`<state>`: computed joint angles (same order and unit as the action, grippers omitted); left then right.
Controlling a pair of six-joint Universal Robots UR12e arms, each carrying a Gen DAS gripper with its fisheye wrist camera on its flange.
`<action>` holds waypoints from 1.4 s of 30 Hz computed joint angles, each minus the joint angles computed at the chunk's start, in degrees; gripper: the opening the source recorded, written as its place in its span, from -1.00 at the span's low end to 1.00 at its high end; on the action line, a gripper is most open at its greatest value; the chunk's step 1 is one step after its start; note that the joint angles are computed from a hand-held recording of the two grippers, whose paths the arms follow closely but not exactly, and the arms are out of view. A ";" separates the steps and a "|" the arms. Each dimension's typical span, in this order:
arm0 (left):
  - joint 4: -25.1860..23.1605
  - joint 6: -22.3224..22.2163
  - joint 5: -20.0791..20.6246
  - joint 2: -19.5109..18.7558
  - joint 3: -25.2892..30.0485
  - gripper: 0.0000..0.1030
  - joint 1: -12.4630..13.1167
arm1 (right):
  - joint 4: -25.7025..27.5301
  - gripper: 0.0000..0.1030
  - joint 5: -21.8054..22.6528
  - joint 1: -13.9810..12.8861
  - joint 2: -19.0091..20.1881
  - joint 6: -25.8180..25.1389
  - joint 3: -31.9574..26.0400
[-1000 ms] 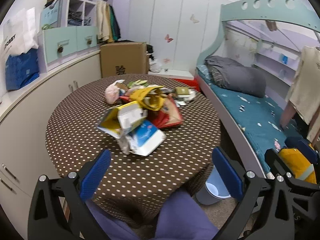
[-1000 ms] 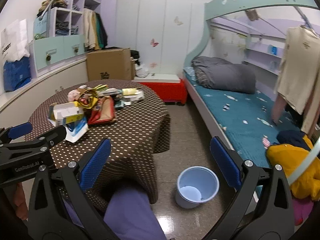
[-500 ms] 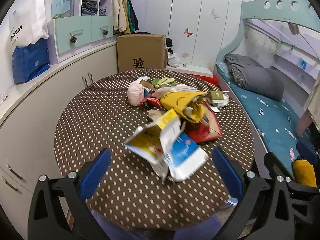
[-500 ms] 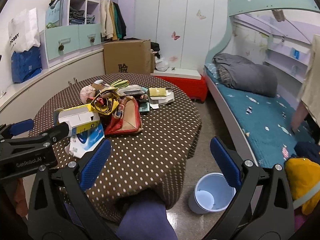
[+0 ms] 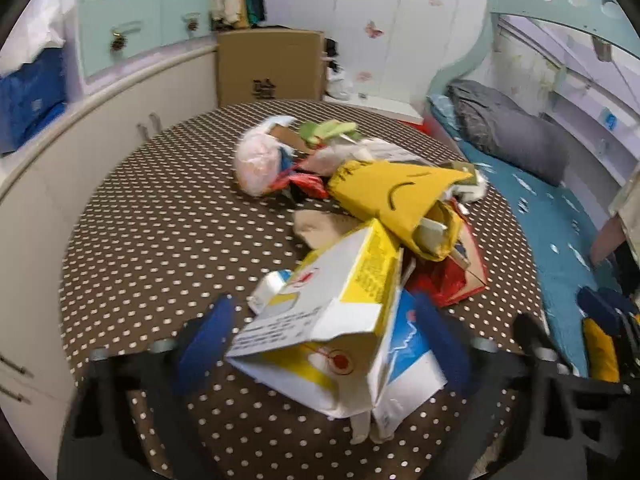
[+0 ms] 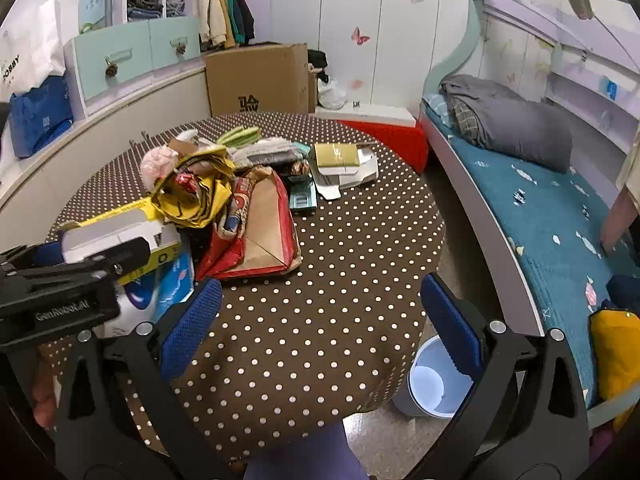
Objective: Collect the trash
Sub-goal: 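Grasp the yellow-white carton with the left gripper while the right gripper approaches the yellow bag, then lift the carton with the left gripper while the right gripper grasps the yellow printed bag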
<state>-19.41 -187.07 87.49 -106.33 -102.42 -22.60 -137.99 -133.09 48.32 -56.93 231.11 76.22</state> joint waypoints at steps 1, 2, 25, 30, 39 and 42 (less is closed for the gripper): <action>0.06 0.06 -0.60 -0.14 0.11 0.46 0.13 | 0.44 0.89 0.22 -0.09 0.17 0.01 -0.28; 0.58 0.14 -0.61 -0.20 0.02 0.44 0.11 | 0.46 0.89 0.44 -0.15 0.23 -0.08 -0.35; 9.09 -3.49 2.34 4.63 -5.69 0.14 2.83 | -9.47 0.89 3.22 -0.25 3.21 -12.17 -4.93; 9.18 -5.24 4.17 3.80 -4.55 0.14 4.13 | -10.79 0.89 6.16 -1.63 5.91 -19.06 -9.84; 8.19 -6.88 6.75 0.97 -1.04 0.14 5.99 | -4.00 0.88 13.77 -4.43 10.34 -20.02 -17.29; 7.00 -6.80 6.84 0.30 -0.35 0.14 6.13 | -1.98 0.46 14.72 -4.80 11.18 -20.27 -18.67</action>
<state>-12.40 -193.86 94.33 -106.03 -102.76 -16.47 -139.97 -118.37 43.52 -45.75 210.84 57.55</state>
